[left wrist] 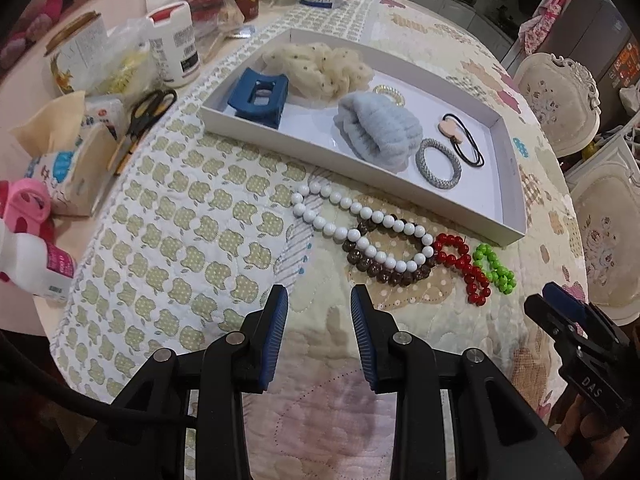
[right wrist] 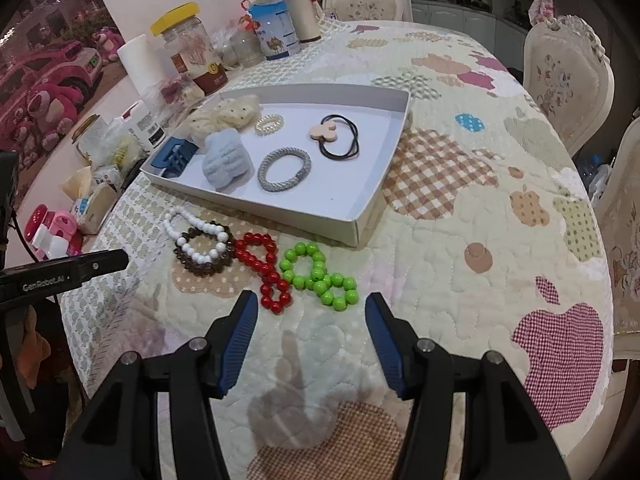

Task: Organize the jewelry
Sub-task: 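Withdraw both grippers from the tray toward the beaded bracelets, then grasp dark brown bead bracelet with left gripper while right grasps green bead bracelet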

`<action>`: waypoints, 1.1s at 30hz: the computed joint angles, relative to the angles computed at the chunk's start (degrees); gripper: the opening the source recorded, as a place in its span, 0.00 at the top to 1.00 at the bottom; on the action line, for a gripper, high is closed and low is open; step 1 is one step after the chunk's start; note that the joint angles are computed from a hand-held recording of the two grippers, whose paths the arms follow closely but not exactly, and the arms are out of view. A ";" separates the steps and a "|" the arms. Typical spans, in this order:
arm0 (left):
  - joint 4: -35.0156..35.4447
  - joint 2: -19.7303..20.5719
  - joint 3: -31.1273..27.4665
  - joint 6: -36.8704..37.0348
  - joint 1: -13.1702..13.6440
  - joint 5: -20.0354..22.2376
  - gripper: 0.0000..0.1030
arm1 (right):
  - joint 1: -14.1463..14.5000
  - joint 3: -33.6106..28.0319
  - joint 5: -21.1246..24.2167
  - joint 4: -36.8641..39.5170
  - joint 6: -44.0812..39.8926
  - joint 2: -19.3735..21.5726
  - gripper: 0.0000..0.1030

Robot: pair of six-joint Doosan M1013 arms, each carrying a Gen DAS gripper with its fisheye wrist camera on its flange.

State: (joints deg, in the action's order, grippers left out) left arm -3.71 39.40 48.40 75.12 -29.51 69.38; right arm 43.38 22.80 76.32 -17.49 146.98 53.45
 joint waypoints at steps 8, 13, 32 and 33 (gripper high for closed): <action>-3.62 2.13 -2.13 1.31 0.15 1.29 0.78 | -0.68 -0.45 0.88 0.90 -0.09 0.70 0.43; -3.09 4.28 -4.98 1.06 -0.11 3.24 0.78 | -0.80 -0.79 1.31 1.18 -0.18 0.88 0.43; -1.80 8.34 -11.43 3.34 -0.83 7.65 0.78 | -1.53 0.33 0.12 2.44 0.67 0.64 0.43; -1.67 8.42 -11.62 3.54 -0.89 7.96 0.78 | -1.55 0.29 0.07 2.39 0.69 0.65 0.43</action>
